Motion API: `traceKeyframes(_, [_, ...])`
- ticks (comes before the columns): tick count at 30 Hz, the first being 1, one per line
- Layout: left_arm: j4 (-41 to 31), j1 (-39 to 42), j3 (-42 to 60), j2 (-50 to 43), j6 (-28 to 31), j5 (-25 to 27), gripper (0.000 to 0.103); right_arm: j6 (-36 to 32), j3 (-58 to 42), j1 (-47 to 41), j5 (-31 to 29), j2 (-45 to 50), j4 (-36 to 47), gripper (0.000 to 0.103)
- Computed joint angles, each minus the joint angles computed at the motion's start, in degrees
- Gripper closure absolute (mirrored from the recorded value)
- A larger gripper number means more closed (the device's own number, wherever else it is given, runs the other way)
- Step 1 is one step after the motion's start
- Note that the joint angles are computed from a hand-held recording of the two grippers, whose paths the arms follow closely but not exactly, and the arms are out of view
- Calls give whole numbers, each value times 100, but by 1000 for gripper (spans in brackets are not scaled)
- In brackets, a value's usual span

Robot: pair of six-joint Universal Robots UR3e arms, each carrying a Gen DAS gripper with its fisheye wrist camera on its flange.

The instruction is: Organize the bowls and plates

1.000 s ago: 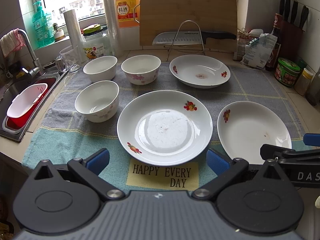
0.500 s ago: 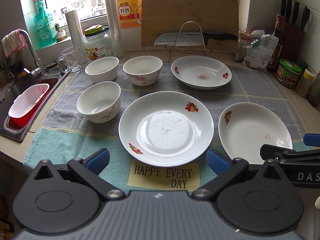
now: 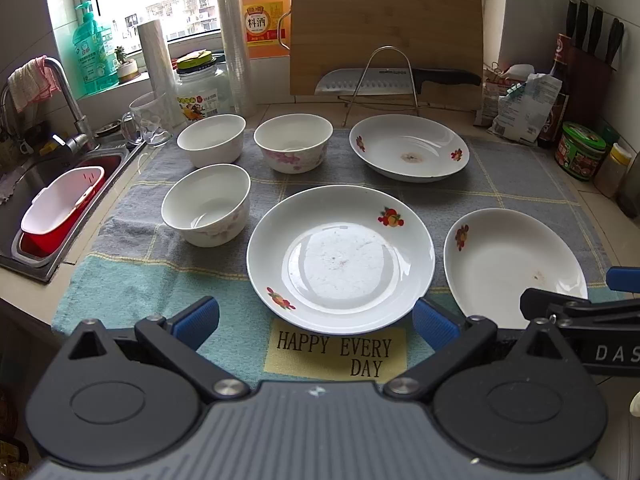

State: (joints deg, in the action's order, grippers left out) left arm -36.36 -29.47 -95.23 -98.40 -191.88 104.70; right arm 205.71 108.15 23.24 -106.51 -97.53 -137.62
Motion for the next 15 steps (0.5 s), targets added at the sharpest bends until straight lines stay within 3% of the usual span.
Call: traceKeyframes(15, [-2, 34, -20, 43, 32, -40, 1, 41, -35, 65, -68, -1, 27, 0])
